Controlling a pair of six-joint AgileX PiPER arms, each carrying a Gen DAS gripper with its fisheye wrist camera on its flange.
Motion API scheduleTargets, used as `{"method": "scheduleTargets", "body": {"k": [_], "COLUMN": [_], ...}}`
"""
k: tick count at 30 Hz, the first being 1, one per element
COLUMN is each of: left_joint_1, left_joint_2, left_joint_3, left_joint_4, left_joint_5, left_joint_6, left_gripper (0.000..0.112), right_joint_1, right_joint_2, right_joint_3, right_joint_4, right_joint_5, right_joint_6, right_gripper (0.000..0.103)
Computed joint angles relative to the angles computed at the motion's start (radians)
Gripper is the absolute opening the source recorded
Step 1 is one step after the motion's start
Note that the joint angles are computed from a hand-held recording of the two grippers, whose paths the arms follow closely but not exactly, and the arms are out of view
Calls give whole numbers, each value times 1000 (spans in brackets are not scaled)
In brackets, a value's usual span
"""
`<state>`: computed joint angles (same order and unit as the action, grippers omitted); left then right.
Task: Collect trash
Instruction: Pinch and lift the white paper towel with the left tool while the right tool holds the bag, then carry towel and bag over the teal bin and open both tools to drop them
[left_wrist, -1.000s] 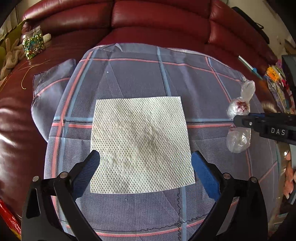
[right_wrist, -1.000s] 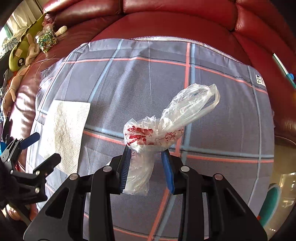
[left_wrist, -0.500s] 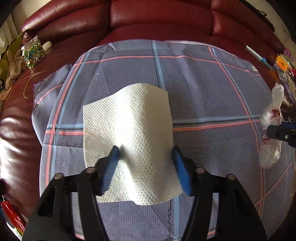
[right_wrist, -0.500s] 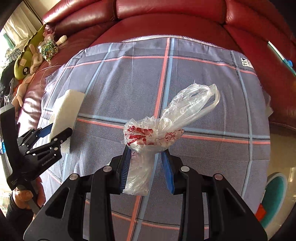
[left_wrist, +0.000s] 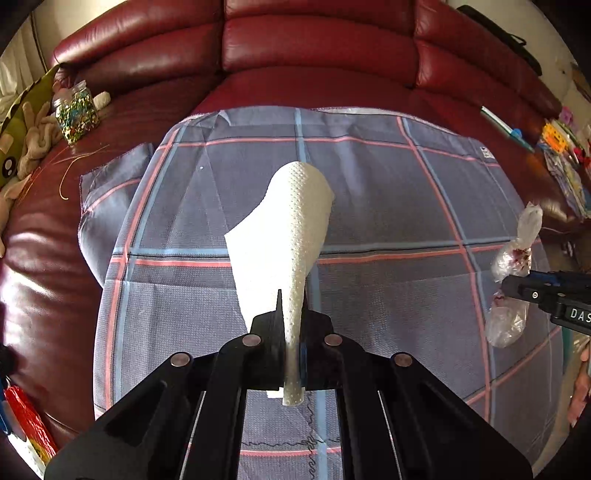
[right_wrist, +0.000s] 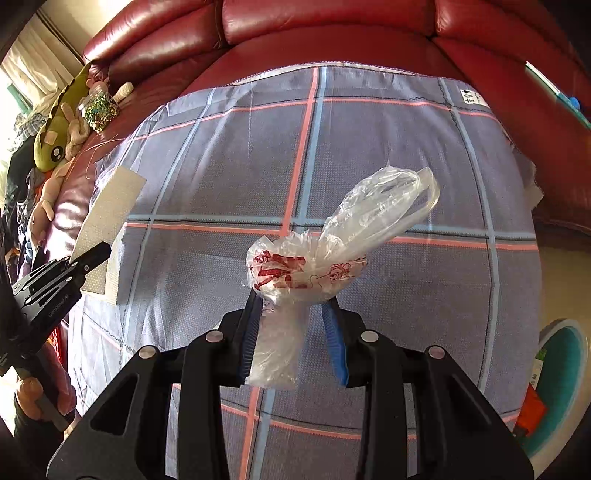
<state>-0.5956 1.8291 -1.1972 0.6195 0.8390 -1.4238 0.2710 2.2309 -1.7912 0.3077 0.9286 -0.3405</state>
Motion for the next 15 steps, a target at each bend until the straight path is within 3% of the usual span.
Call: {"method": "scheduleTargets", "body": {"k": [10,15], "left_joint_1": [-142,-216], "left_joint_2": [25,57], "left_joint_3": [-121,-203], "left_joint_4": [-14,-29], "left_joint_5": [13,24], "left_joint_6": [-35,-29], "left_gripper": [5,5], "right_joint_1": [-153,-268], "right_joint_2": [-213,-297], "right_joint_3": [295,389], "right_joint_4": [109,196], "right_joint_5": [-77,-61], "right_joint_6": [-137,-235], "right_gripper": [32,32]}}
